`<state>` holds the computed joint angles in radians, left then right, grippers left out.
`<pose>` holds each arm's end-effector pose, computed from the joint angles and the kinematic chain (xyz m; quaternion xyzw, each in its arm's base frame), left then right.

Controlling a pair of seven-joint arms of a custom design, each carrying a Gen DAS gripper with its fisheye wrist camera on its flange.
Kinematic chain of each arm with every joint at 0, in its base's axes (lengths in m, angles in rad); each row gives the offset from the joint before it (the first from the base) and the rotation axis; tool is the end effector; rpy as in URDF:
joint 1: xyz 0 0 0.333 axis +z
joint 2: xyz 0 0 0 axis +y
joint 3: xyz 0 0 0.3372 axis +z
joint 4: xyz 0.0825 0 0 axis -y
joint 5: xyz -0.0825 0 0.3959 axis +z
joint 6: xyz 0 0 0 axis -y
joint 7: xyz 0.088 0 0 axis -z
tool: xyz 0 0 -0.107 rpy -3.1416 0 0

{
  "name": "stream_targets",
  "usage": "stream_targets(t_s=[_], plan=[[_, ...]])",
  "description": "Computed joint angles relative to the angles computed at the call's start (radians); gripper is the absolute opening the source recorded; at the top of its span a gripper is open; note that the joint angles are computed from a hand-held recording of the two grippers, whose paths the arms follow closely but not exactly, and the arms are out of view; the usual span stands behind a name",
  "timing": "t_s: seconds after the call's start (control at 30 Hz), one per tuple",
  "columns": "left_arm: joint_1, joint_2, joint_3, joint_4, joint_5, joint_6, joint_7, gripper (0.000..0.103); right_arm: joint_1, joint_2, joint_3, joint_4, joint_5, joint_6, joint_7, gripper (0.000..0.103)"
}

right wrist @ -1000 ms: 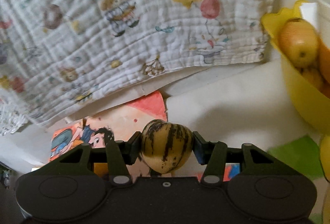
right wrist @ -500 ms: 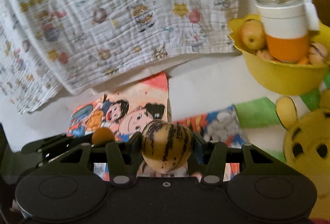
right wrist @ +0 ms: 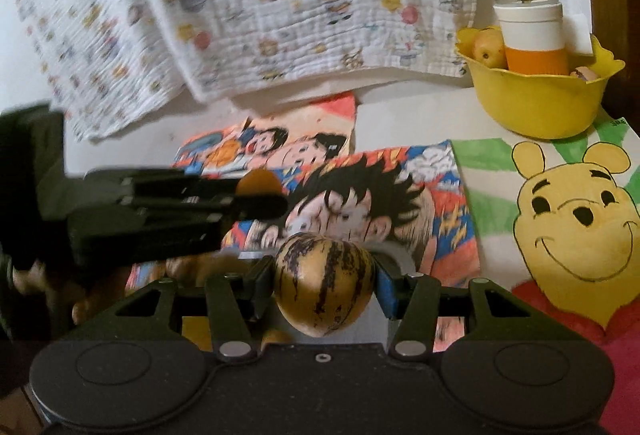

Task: Organize fruits
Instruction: 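Carry the striped fruit and the small orange over the grey tray with both tools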

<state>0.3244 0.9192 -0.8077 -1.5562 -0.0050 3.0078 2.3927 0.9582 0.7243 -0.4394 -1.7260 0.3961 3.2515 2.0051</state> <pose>0.7497 -0.2004 0.3097 -0.3286 0.8371 -0.4076 0.1586 0.6261 0.3896 0.3106 -0.6055 0.6683 -0.1737 0.3957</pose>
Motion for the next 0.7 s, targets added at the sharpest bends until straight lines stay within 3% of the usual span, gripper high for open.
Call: stream_targets(t_s=[0.37, 0.5, 0.7], plan=[[-0.035, -0.042, 0.04, -0.071, 0.03, 0.003, -0.023, 0.036, 0.103, -0.015, -0.022, -0.124, 0.076, 0.084, -0.146, 0.054], [-0.059, -0.058, 0.068, -0.084, 0.041, 0.0, -0.037, 0.036, 0.163, 0.004, -0.068, -0.139, 0.132, 0.101, -0.202, 0.054], [-0.1, -0.079, 0.117, -0.088, 0.051, -0.005, -0.064, 0.036, 0.2, 0.03, -0.092, -0.137, 0.208, 0.118, -0.284, 0.054]])
